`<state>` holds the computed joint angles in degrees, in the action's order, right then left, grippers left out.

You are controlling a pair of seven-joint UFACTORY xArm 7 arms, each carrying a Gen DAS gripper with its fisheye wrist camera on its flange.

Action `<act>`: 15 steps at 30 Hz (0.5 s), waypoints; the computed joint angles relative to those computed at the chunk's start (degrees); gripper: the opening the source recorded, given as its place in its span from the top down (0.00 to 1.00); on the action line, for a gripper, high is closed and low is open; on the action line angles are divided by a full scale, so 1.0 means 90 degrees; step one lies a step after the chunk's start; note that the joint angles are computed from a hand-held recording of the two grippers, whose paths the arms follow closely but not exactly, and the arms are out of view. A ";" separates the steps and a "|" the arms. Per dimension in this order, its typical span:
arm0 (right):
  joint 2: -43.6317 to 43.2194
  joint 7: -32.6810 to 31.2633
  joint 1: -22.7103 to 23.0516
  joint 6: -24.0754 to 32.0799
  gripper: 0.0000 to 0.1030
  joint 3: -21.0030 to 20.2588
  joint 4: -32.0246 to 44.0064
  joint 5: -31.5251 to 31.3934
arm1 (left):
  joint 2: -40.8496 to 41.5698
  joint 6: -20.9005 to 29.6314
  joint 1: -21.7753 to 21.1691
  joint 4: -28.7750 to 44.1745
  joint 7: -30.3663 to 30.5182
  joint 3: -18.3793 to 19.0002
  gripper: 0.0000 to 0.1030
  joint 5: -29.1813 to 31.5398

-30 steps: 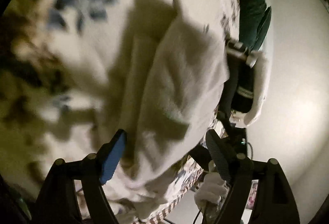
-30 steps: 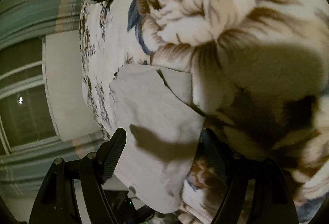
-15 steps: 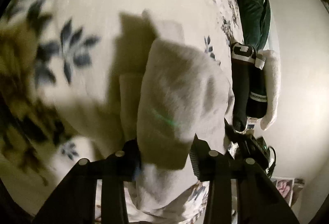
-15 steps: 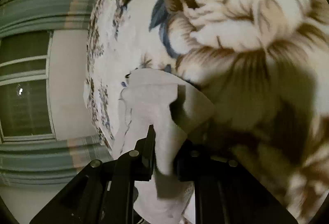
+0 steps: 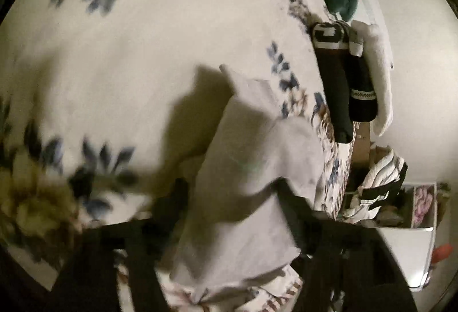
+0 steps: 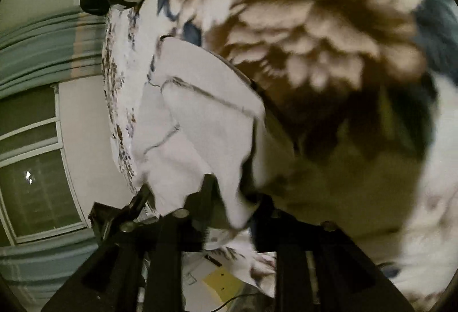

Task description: Fold small clothes

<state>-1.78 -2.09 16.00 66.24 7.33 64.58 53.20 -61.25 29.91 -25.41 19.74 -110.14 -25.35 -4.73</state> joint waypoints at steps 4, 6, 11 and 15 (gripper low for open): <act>0.0561 -0.0467 -0.0187 0.0350 0.41 -0.0083 0.0450 0.0226 | 0.0072 -0.1328 0.0033 -0.0614 -0.0942 -0.0572 0.22 -0.0271; 0.0840 -0.0679 -0.0218 0.0404 0.41 0.0013 0.0657 0.0309 | 0.0368 -0.2223 0.0336 -0.0868 -0.1532 -0.0966 0.21 -0.0267; 0.1222 -0.0971 -0.0204 0.0197 0.47 0.0321 0.0819 0.0857 | 0.0156 -0.1687 0.0927 -0.0513 -0.2055 -0.1463 0.24 0.0336; 0.1011 -0.1036 -0.0123 -0.0185 0.83 0.0399 0.0659 0.1215 | 0.0109 -0.0809 0.0809 -0.0046 -0.1854 -0.1279 0.68 0.0800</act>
<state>7.32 -11.42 14.90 64.58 10.92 70.51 64.14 -60.27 22.63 -18.13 19.33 -126.83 -36.86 2.46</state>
